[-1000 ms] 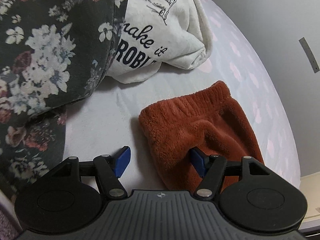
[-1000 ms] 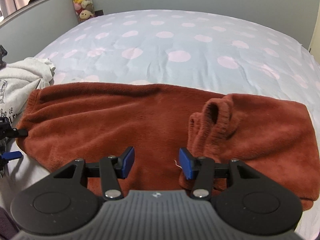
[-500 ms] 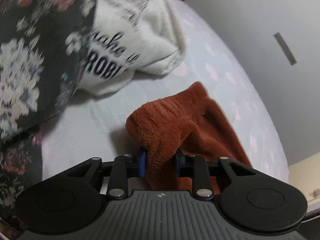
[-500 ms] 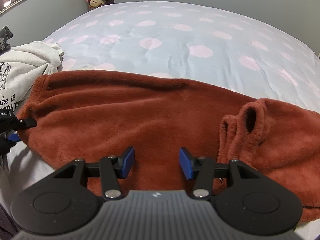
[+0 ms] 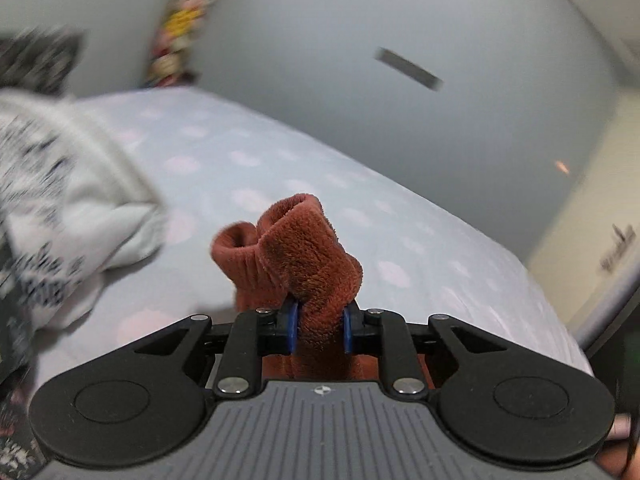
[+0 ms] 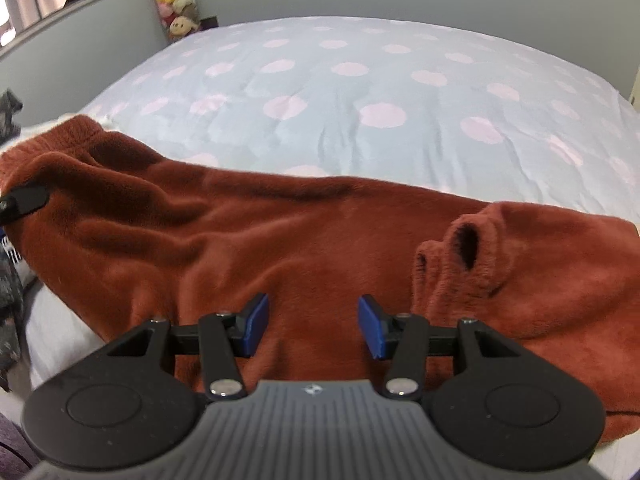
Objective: Fold clothes
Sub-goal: 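Grasp the fleece cuff with the left gripper while the right gripper grasps the other cuff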
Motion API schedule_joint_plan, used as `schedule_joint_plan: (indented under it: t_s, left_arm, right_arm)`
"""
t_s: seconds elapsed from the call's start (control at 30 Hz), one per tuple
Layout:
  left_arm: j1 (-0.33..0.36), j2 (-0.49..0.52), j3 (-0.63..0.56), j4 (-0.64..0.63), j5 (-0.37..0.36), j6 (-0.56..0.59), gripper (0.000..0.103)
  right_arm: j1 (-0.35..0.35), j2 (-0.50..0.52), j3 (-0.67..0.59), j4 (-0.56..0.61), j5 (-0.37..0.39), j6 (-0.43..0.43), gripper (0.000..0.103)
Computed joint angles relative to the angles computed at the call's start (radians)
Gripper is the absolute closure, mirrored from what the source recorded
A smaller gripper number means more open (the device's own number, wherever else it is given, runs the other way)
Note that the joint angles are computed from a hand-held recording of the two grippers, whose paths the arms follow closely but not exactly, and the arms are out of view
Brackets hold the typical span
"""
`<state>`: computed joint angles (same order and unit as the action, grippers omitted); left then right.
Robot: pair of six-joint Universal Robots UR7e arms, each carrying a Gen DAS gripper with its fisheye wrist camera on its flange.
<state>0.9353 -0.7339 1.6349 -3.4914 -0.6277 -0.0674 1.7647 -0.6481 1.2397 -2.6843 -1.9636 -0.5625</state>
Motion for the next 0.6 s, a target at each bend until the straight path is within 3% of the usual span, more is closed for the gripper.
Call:
schedule_joint_plan:
  t_s: [0.33, 0.6]
  left_arm:
    - [-0.029, 0.121, -0.149, 0.218, -0.137, 0.234, 0.086]
    - [-0.057, 0.157, -0.175, 0.577, -0.155, 0.212, 0.084]
  right_arm:
    - [-0.070, -0.089, 0.022, 0.052, 0.117, 0.126, 0.050]
    - [-0.139, -0.129, 0.010, 0.116, 0.200, 0.198, 0.050]
